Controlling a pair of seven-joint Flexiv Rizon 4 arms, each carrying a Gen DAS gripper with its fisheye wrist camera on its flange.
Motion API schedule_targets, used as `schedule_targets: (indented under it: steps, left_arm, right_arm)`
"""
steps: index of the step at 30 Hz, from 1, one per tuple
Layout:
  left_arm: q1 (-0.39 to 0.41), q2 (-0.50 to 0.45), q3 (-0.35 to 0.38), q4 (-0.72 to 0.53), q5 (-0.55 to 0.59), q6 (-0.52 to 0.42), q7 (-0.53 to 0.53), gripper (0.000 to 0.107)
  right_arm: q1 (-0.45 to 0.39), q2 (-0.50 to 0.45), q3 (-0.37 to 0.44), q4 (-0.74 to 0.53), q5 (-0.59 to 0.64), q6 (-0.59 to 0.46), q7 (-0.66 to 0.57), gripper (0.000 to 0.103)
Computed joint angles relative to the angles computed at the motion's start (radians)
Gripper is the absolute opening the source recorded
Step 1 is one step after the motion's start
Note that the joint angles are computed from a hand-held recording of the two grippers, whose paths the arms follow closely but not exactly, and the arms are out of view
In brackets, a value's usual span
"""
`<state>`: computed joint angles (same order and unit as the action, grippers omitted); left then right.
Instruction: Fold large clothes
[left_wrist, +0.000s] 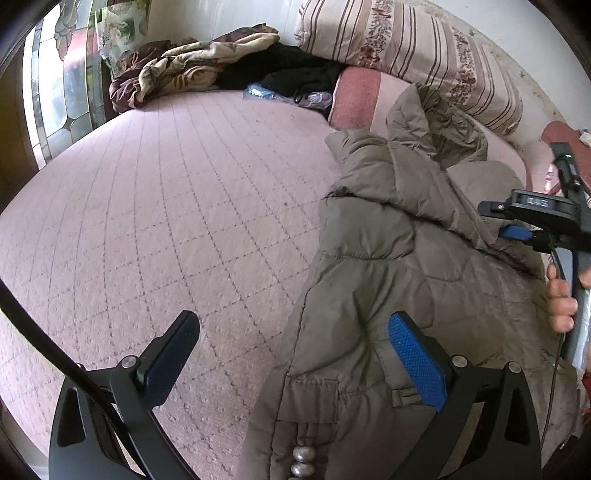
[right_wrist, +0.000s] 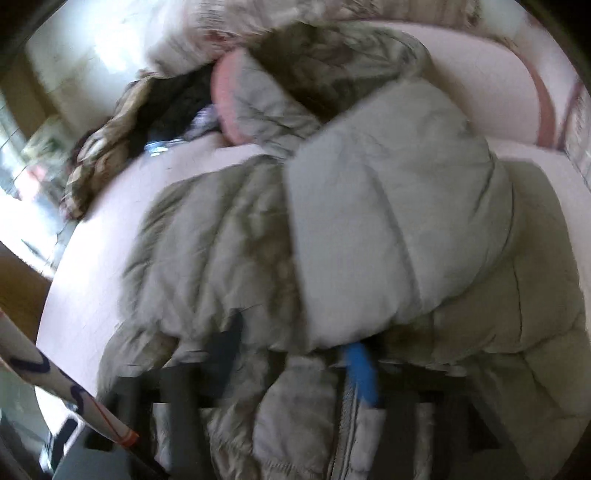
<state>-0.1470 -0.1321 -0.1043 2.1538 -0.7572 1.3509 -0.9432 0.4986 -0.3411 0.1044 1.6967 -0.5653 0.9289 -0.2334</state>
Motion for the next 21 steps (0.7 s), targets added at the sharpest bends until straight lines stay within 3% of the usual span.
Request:
schedule_targets:
  steps: [5,9,14,21]
  left_arm:
    - [-0.015,0.049,0.009,0.007,0.008,0.014,-0.017,0.102]
    - [-0.043,0.074,0.007,-0.038,0.001,-0.023,-0.028,0.102]
    - [-0.087,0.004,-0.011,-0.217,0.227,-0.128,-0.202,0.102]
    - [-0.221,-0.183,-0.033,-0.530,0.557,-0.225,-0.405,0.102]
  right_arm:
    - [-0.015,0.120,0.026,0.117,-0.043,0.093,-0.016,0.073]
    - [-0.054,0.241,0.032,0.255,-0.126,0.134,0.113,0.073]
    - [-0.153,0.397,0.071,0.431,-0.231,0.121,0.322,0.074]
    - [-0.341,0.585,0.141,0.693,-0.400,0.248,0.658,0.074]
